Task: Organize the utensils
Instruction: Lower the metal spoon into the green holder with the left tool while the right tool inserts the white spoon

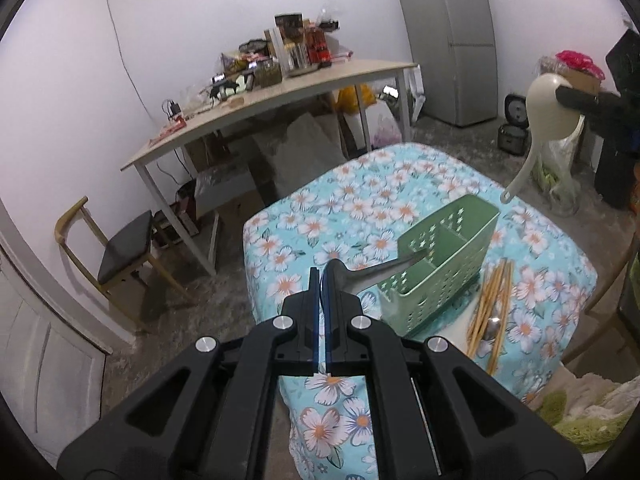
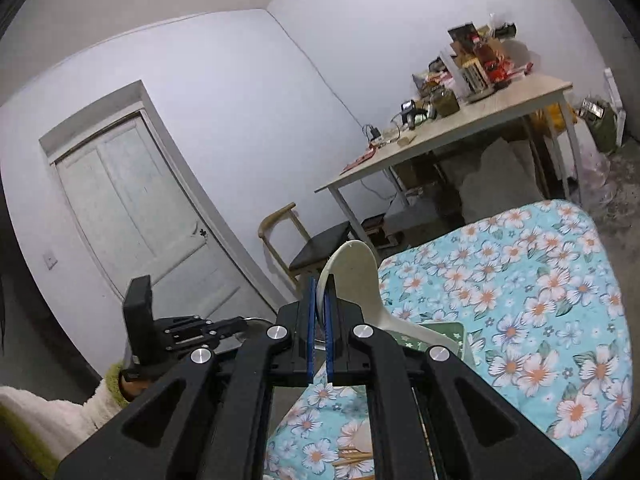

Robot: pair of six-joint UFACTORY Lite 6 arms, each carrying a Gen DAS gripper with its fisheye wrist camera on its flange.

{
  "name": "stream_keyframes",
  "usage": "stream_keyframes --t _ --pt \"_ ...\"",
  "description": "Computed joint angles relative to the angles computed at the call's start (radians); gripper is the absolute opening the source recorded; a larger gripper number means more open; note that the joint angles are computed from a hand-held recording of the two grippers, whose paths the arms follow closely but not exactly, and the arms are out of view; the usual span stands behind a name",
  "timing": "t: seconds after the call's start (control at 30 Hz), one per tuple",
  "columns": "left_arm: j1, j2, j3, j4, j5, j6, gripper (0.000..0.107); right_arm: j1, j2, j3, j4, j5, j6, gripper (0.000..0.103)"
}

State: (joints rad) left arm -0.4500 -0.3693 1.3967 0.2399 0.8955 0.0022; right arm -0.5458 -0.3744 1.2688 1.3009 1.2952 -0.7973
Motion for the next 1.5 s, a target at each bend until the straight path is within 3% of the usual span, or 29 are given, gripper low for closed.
stream_keyframes --t 0.33,0.6,0.77,0.97,1.03,1.1,1.3,1.5 --pt "0.044 0.122 -0.005 -0.031 -0.031 0.036 0.001 0.132 0.112 0.03 -0.012 -0.105 -0.004 0.004" --pt "0.053 0.207 -0.046 -0.038 -0.125 -0.006 0.001 0.211 0.197 -0.036 -0.038 -0.203 -0.011 0.004" --pt "0.11 0.21 -0.064 -0.248 -0.203 0.099 0.003 0.246 0.224 -0.068 -0.053 -0.256 -0.014 0.008" --pt "0.095 0.227 -0.081 -0.362 -0.259 0.138 0.006 0.258 0.236 -0.061 -0.098 -0.293 0.023 0.009" --pt "0.102 0.219 -0.093 -0.431 -0.297 0.168 0.009 0.256 0.226 -0.068 -0.106 -0.305 0.031 0.022" --pt "0.11 0.206 -0.109 -0.477 -0.328 0.184 0.023 0.252 0.208 -0.078 -0.111 -0.315 0.033 0.035" --pt "0.102 0.13 -0.18 -0.51 -0.414 0.137 0.05 0.243 0.155 -0.093 -0.129 -0.346 0.025 0.045" --pt "0.135 0.009 -0.302 -0.534 -0.453 0.066 0.069 0.244 0.15 -0.067 -0.149 -0.36 0.037 0.051"
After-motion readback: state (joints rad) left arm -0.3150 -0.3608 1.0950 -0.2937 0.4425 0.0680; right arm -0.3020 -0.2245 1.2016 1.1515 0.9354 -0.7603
